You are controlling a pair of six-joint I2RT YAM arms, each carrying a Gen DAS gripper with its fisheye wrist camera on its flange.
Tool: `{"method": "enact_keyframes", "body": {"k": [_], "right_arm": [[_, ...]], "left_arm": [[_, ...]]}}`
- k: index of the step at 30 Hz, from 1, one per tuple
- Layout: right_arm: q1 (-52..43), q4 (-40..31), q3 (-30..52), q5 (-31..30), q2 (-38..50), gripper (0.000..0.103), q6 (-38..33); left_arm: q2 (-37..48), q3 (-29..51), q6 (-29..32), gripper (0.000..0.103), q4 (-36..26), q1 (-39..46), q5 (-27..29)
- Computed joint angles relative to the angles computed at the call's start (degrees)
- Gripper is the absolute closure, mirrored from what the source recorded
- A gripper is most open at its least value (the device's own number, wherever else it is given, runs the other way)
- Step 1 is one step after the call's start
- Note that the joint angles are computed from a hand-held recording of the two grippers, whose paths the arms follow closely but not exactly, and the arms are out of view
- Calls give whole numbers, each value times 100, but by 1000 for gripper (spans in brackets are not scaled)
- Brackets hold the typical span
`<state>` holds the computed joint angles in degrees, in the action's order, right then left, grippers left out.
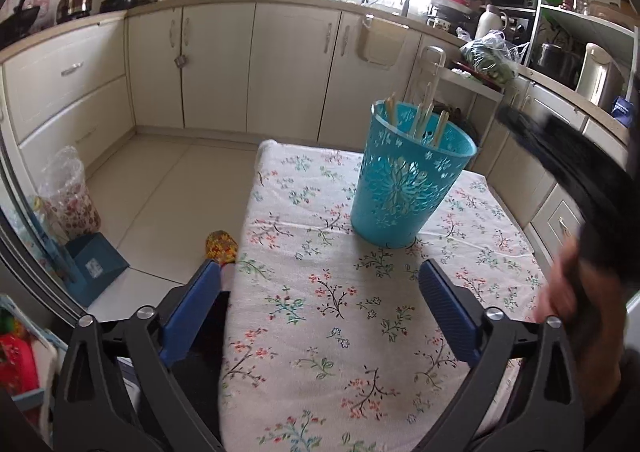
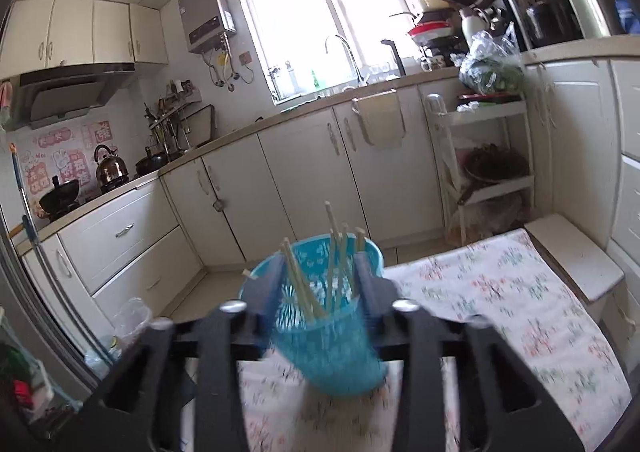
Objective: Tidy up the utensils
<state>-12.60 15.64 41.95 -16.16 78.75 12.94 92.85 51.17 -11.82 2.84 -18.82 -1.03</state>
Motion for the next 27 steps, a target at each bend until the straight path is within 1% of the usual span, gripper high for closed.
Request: {"method": "enact_keyframes", "body": {"k": [1,2,4,5,6,7,8,10,11,14,18,20,22,25,27], "right_arm": [[-32,-285,-98,-21,-274,34,-23],[-74,-662,-194,-50,-619,29,-63],[-171,-1548,-415,-104,-1489,16,-158],[-232,-1918,-505,-169,-1908,13,-166],[-235,-2165,-544,-148,-2173,11,-163],[-221,-2578,-524,-75,-2497,9,-217],[-198,-2844,-467,-19,-2644,8,-261],[-179,-3597,-292,101,-3041,8,-343],[-230,-3912,-220,40,-3220,8,-364],[-385,-4442,-229,-90,-3772,8,-382],[-607,-5195,-69,-404,-4415,8,-212],[-485,-5497,81,-409,-4595,8,-92],[-273,-5763,190,-257,-4821,8,-8],[285,-6035,376,206,-5041,8,206],[861,-6183,500,755,-5180,8,433]], "left_arm": [[-135,-12,25,8,-128,-15,-40],[-335,-13,33,8,-353,-52,-129],[-686,14,26,8,-793,-139,-319],[-881,8,5,8,-979,-222,-468],[-1036,-6,-3,8,-1090,-288,-550],[-1335,-68,11,8,-1239,-387,-609],[-1546,-113,22,8,-1335,-439,-580],[-1992,-175,102,8,-1585,-525,-425],[-2197,-146,165,8,-1820,-595,-402],[-2552,71,212,8,-2596,-847,-588],[-3043,83,107,8,-3169,-966,-731],[-3282,162,30,8,-3541,-991,-876],[-3561,176,-56,8,-3781,-1019,-1076],[-3950,212,-202,8,-4073,-1090,-1367],[-4171,238,-244,8,-4273,-1189,-1571]]}}
